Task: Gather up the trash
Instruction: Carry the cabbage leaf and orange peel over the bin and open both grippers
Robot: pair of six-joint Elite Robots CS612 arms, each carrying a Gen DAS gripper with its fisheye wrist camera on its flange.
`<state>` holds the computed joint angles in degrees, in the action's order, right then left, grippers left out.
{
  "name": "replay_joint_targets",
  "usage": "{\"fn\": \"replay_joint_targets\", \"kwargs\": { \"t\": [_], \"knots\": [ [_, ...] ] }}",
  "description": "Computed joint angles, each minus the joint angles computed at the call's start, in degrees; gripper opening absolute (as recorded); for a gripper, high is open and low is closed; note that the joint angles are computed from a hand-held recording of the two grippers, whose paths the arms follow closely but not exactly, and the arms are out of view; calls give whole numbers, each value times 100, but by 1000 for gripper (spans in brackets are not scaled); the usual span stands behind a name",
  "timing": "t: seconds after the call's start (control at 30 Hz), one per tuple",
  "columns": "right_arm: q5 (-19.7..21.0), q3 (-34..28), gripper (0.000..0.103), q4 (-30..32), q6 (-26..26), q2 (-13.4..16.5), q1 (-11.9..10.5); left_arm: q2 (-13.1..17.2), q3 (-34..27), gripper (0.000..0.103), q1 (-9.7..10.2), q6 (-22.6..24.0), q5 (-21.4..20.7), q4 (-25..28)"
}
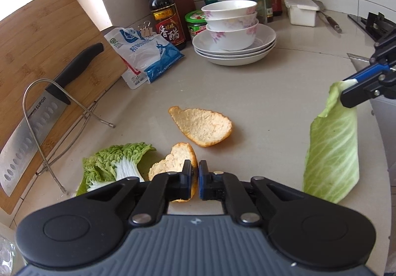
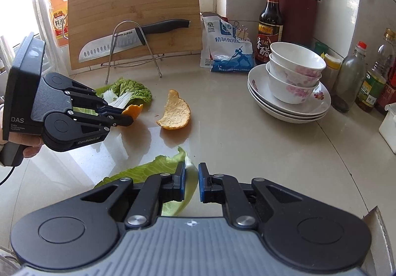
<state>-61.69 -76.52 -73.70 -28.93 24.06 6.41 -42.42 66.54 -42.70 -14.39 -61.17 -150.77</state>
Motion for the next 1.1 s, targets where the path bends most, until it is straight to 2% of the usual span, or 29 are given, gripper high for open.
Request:
{"fn": "replay_joint_targets", "kwargs": {
  "t": [0.27,0.47,0.7,0.87,1.1],
  "knots": [
    [-60,-441,13,253,83,110,-111,-257,110,3,-116,439,-632,-52],
    [-148,-902,13,459,222,254,-244,-255,11,3,-241,794,-1083,-139],
    [-415,-1518,13,656,587,480,-466,-58,-343,3,-385,1235,-1602,-216],
    [-752,-1959,13,823,906,663,-641,174,-729,3,-488,1574,-2028,-185],
    [-1305,-2450,13,1104,1281,1017,-924,544,-1331,3,-638,1813,-2480,30]
  ]
}}
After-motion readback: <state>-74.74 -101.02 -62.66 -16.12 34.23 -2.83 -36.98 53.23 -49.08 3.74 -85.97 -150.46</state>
